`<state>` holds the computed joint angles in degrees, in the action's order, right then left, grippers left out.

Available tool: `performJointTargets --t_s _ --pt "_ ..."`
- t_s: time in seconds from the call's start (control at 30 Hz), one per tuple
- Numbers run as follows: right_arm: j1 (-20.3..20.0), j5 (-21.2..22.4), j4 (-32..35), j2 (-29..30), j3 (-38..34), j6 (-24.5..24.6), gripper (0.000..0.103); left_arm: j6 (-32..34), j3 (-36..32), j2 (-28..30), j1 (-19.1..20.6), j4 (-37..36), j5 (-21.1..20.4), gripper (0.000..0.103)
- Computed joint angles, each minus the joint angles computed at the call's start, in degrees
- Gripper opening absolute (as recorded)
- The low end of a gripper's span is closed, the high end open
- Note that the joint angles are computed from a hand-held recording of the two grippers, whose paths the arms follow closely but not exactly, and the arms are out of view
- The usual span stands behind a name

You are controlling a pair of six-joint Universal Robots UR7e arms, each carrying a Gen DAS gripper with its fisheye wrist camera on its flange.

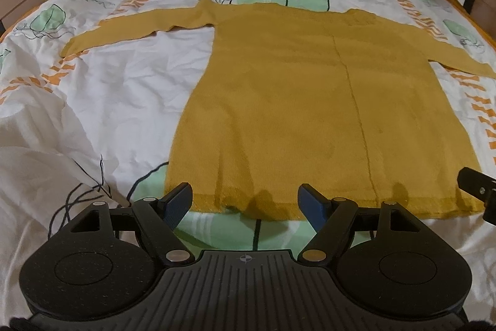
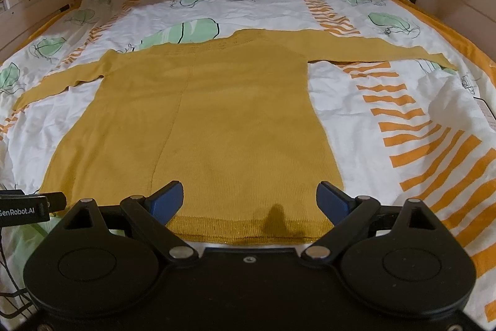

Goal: Fold small clothes
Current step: 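Hover both grippers over the yellow sweater, moving toward its shoulders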

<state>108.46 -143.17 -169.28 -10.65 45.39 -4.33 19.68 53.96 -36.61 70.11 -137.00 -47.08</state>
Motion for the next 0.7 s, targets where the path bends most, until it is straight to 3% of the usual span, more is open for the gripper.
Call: performJointTargets --t_s 0.33,0.7 --pt "-0.2 0.6 0.9 1.7 -4.2 -2.8 0.094 1.3 -4.2 2.1 0.1 -0.7 0.3 0.074" --pt "-0.8 2.6 3.1 4.2 -11.6 -5.8 0.094 5.4 -12.0 6.2 -0.1 -2.1 -2.3 0.074"
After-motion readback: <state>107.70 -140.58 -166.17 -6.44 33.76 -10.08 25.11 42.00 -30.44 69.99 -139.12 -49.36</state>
